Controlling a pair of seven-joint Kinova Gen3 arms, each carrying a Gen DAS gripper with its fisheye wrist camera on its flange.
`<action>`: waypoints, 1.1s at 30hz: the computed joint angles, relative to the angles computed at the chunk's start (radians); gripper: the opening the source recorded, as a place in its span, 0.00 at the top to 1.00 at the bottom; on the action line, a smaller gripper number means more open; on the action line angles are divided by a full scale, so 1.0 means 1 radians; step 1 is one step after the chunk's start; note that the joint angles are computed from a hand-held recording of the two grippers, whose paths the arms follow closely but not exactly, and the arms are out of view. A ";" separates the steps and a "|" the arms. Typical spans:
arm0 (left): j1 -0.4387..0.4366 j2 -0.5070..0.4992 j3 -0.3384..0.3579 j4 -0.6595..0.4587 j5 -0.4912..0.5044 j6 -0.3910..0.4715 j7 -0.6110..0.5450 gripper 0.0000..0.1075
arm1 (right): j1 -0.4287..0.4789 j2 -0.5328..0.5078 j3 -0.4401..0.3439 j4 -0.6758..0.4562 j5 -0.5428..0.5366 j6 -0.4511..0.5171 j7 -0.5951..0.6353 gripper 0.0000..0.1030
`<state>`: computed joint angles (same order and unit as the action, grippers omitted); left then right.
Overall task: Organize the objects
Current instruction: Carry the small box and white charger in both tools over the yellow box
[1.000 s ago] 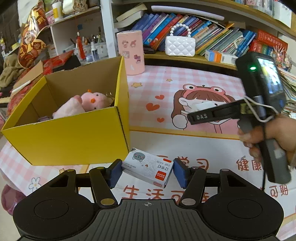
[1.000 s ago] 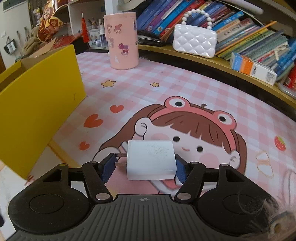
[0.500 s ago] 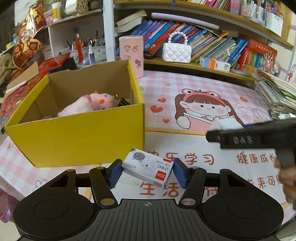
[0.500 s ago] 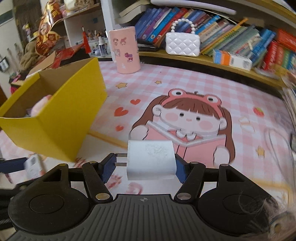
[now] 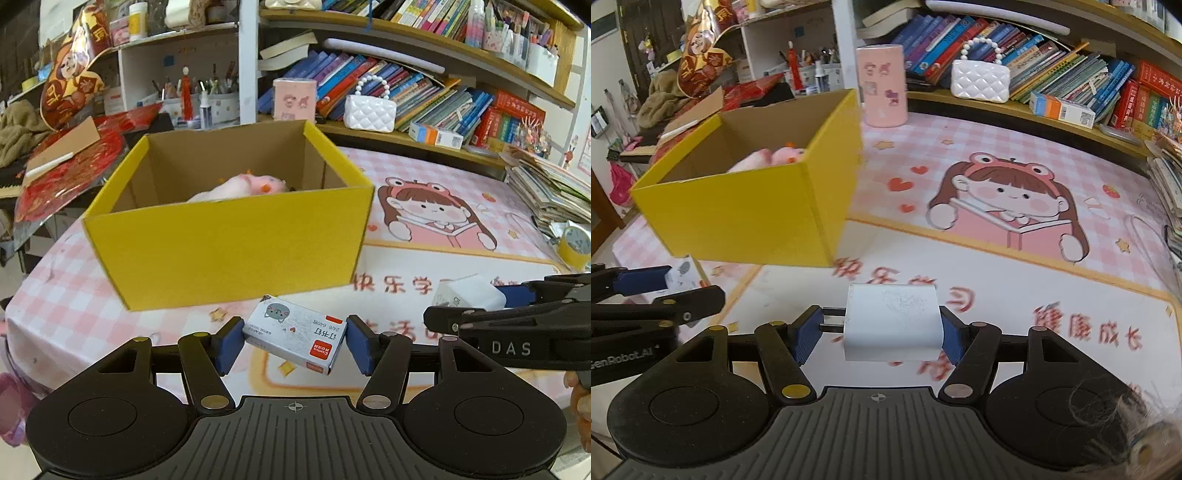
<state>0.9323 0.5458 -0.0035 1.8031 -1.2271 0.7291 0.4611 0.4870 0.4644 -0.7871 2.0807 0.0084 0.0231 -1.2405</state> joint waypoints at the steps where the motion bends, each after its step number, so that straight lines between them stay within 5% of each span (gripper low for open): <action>1: 0.005 -0.009 -0.004 0.019 -0.012 -0.005 0.013 0.45 | -0.014 -0.013 0.007 0.017 -0.006 -0.011 -0.008 0.39; 18: -0.035 -0.138 0.133 0.290 -0.192 0.098 0.282 0.45 | -0.362 -0.156 0.197 0.182 0.032 -0.168 -0.249 0.39; 23: -0.062 -0.154 0.170 0.317 -0.222 0.136 0.331 0.45 | -0.484 -0.184 0.290 0.199 0.059 -0.208 -0.269 0.40; 33: -0.137 -0.175 0.191 0.294 -0.346 0.229 0.345 0.45 | -0.559 -0.185 0.387 0.126 0.187 -0.289 -0.365 0.40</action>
<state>0.7952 0.3713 0.1875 2.0970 -1.5728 0.9582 0.8058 -0.0717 0.2798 -0.4002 2.2063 0.1957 -0.2654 -1.6057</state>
